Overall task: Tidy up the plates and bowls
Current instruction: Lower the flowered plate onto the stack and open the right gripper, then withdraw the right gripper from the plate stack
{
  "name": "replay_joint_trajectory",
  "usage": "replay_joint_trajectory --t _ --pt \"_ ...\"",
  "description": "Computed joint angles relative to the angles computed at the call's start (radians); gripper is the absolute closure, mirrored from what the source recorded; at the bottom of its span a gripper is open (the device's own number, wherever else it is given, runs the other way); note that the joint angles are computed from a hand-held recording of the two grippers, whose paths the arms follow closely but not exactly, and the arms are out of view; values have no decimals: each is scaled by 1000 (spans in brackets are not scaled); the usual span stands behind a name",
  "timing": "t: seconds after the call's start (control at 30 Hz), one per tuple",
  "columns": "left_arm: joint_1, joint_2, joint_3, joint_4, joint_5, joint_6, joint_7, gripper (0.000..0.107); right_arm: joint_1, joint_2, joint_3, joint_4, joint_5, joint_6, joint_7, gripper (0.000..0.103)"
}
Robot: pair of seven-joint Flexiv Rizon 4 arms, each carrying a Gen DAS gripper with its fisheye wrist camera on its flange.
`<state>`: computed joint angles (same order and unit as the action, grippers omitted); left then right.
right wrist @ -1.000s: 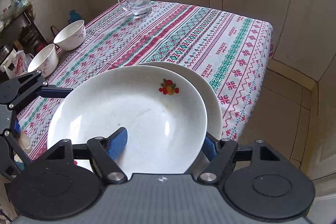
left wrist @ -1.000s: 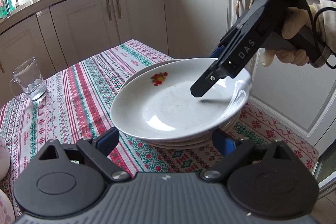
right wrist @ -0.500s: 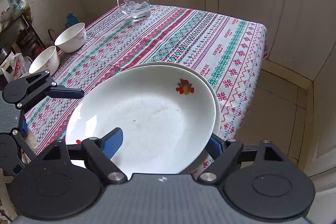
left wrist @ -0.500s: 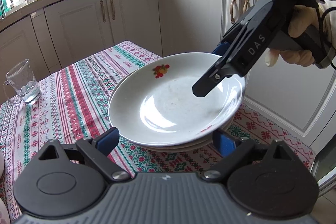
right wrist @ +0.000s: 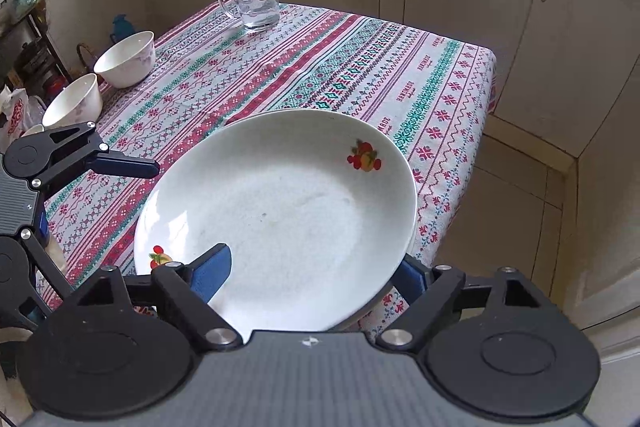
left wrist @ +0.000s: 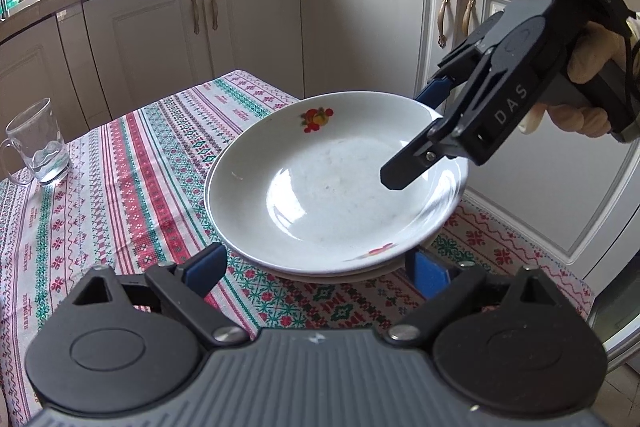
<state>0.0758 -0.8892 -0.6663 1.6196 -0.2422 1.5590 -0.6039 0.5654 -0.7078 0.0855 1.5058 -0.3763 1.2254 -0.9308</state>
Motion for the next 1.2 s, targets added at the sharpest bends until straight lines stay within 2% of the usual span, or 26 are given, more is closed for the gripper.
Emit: replay_joint_trajectory --t 0.23,0.47,0.53,0.67,0.8,0.97,1.2 --pt "-7 0 8 -6 -3 -3 -6 11 31 6 -33 9 -36 -25 45 8" --pt "6 -5 -6 6 14 20 3 11 45 12 -47 22 -66 -48 90 6" --pt "21 -7 -23 12 20 25 2 11 58 19 -67 46 -91 -18 115 1" --pt "51 -8 -56 29 35 41 -2 10 105 42 -132 90 -169 33 198 0" --pt "100 -14 -107 53 59 55 -2 7 184 64 -244 137 -302 98 344 0" --pt "155 -11 -150 88 100 81 -16 7 336 81 -475 196 -555 200 653 0" --pt "259 -1 -225 154 155 103 -49 7 405 70 -535 166 -744 169 909 0"
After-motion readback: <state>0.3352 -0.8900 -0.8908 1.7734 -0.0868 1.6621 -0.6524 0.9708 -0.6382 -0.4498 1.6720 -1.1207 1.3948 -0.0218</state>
